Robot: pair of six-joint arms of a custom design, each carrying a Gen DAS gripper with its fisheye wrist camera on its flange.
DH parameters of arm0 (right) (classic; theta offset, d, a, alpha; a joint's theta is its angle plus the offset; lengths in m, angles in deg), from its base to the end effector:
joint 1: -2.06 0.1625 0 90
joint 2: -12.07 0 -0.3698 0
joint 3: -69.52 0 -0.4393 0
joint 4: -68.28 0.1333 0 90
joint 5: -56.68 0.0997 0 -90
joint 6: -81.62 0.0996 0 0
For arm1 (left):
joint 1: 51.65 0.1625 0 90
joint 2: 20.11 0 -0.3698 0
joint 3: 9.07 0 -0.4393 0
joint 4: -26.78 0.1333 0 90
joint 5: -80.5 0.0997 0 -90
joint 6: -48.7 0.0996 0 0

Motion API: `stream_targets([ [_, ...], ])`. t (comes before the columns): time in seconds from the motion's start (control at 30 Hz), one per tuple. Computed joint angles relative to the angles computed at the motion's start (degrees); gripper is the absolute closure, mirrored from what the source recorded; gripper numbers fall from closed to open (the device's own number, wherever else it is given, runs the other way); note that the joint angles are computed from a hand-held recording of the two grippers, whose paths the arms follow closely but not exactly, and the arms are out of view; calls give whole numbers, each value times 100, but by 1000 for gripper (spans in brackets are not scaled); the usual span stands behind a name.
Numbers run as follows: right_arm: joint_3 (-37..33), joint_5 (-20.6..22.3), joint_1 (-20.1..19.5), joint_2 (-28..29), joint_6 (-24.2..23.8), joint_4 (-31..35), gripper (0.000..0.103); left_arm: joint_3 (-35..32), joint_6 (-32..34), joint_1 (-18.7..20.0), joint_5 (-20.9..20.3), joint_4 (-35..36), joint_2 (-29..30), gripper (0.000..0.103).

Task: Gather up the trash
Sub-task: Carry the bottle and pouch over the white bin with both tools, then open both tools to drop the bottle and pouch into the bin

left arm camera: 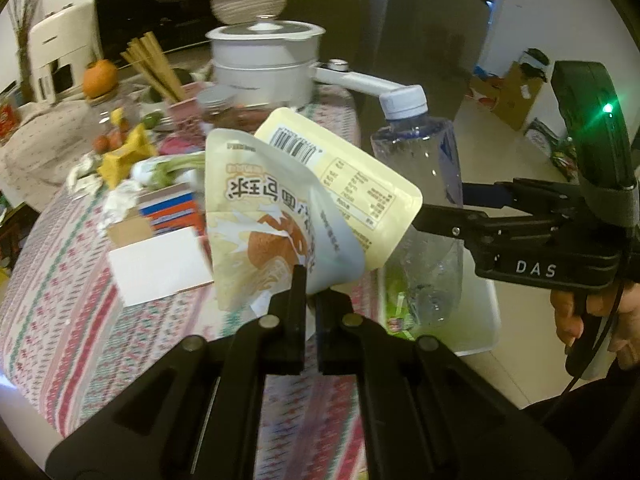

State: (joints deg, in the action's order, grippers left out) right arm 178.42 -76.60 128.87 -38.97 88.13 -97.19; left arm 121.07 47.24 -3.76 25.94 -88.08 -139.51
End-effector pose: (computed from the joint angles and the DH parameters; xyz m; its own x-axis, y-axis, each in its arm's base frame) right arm 0.4015 -0.4280 0.0391 -0.7673 -0.1819 0.6149 -0.4872 0.7888 -0.3747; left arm -0.1041 -0.4000 0.3484 -0.7156 0.4229 -0.5559 0.6323 0.7305 -0.2582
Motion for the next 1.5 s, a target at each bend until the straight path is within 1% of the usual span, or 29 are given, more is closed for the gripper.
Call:
stream_targets([
  [0.17, 466, -238, -92, -485, 198, -103, 45, 179, -30, -226, -380, -202, 214, 99],
  [0.27, 765, -362, -198, -791, 319, -190, 45, 270, -23, -294, -591, -286, 389, 99],
  [0.43, 1159, -415, -462, -1205, 513, -126, 45, 383, -46, -276, -962, -474, 839, 99],
  [0.6, 1316, -529, -666, -1355, 599, 89, 44, 470, -183, -193, -1204, -640, 1276, 99],
  [0.73, 1429, -523, -835, -1474, 663, 135, 44, 559, -233, -177, -1235, -784, 1463, 98],
  [0.87, 1524, -546, -962, -1546, 776, 275, 44, 636, -189, -196, -1094, -915, 1624, 97],
  [0.9, 1544, -551, -993, -1561, 793, 325, 44, 649, -227, -234, -994, -898, 1648, 96],
  [0.97, 1568, -573, -1007, -1585, 849, 421, 44, 640, -283, -256, -966, -819, 1658, 85],
  [1.03, 1582, -579, -1024, -1608, 911, 497, 44, 628, -304, -244, -963, -739, 1620, 72],
  [1.1, 1590, -590, -1022, -1616, 930, 520, 44, 649, -350, -288, -899, -659, 1523, 68],
  [1.27, 1584, -567, -1044, -1612, 963, 566, 44, 624, -437, -319, -832, -452, 1307, 64],
  [1.33, 1560, -569, -1058, -1591, 1008, 646, 44, 609, -416, -329, -786, -409, 1198, 56],
  [1.37, 1548, -559, -1065, -1581, 1018, 680, 44, 597, -403, -316, -796, -398, 1163, 54],
  [1.5, 1490, -579, -1090, -1517, 1115, 847, 44, 517, -366, -219, -869, -293, 1135, 50],
])
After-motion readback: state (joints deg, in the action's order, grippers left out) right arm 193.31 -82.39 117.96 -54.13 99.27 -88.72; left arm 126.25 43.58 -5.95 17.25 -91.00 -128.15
